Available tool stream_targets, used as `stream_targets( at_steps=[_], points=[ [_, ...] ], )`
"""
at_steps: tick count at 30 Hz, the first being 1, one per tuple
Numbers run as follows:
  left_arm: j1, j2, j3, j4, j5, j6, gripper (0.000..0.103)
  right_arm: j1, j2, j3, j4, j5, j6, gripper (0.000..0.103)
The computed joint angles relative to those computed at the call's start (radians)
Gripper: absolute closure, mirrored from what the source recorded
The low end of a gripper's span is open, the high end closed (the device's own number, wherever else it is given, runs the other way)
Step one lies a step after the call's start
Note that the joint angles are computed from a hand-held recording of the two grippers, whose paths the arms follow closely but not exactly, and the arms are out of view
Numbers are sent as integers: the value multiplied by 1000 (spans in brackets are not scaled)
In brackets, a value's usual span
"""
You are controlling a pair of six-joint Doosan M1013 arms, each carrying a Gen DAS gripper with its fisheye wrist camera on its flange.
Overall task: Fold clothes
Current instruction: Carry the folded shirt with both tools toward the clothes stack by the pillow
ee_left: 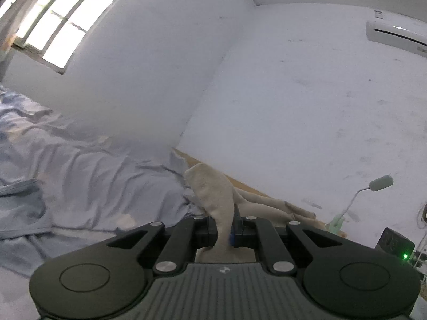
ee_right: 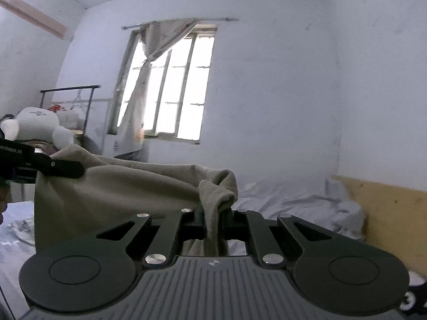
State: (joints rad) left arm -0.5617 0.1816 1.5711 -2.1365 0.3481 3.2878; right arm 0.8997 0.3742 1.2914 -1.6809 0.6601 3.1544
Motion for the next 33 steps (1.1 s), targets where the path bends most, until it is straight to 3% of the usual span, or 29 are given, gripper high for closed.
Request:
stream_targets(
  at_steps=[11,22,28,33],
  points=[
    [-43,185,-255,199,37,-275,99,-77,-50,20,6,51,-99,97],
    [-73,414,-559,482,108,-634,99,-175,-82,111,-63,106,15,97],
    [-52,532,-709,665,142,-861,99,-233,-44,92,-31,48,-12,97],
    [-15,628,-809,847,152,-1081,99,-284,46,23,-9,-48,-6,97]
  ],
)
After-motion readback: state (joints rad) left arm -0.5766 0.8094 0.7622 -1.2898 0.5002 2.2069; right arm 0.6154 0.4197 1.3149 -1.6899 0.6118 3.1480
